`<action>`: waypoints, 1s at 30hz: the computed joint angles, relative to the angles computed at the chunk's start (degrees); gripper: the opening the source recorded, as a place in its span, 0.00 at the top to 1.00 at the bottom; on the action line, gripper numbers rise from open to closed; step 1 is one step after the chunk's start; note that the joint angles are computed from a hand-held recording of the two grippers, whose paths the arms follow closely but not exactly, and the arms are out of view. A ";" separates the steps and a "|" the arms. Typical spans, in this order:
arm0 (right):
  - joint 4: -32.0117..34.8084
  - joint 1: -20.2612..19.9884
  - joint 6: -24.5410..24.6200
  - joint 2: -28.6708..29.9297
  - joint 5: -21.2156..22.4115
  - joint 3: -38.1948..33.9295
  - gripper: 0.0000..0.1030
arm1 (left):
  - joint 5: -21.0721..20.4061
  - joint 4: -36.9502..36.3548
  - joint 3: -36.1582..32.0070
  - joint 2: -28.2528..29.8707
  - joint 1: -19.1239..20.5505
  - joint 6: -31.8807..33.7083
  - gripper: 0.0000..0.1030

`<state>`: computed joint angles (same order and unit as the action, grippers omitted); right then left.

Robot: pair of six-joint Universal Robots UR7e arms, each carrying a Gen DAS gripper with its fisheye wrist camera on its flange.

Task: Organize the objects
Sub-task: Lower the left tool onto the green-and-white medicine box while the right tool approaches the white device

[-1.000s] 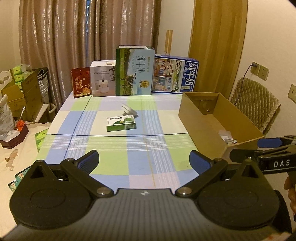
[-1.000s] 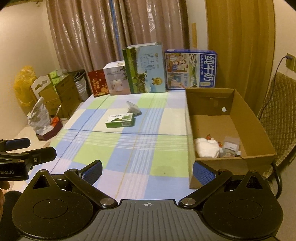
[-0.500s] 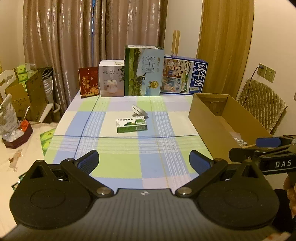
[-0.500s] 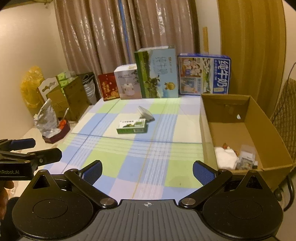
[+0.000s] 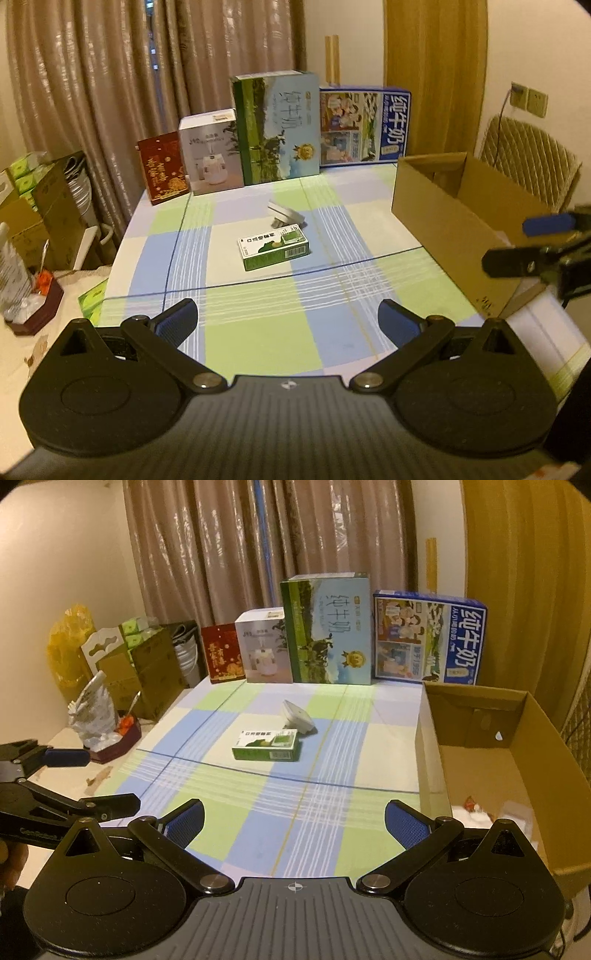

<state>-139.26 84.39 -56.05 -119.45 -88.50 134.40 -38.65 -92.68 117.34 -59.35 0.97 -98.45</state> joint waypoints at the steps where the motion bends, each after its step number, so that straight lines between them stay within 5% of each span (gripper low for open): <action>1: -0.63 0.22 -0.14 0.80 -0.10 -0.06 0.02 | 0.40 -1.88 0.91 -0.45 0.76 2.17 0.01; 14: -14.13 2.25 1.26 20.94 -2.09 -3.86 0.03 | 6.63 -31.40 10.95 -3.06 14.26 35.11 0.01; 21: -20.43 3.13 3.70 32.19 -3.29 -7.76 0.18 | 9.04 -50.85 12.08 -0.04 23.67 58.30 0.01; 30: -27.96 3.11 5.18 41.69 -3.96 -10.71 0.19 | 5.15 -70.77 8.44 4.66 33.65 84.55 0.03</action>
<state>-167.23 87.50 -50.87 -77.77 -92.46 123.69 -33.49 -163.45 125.77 -54.70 34.62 -13.90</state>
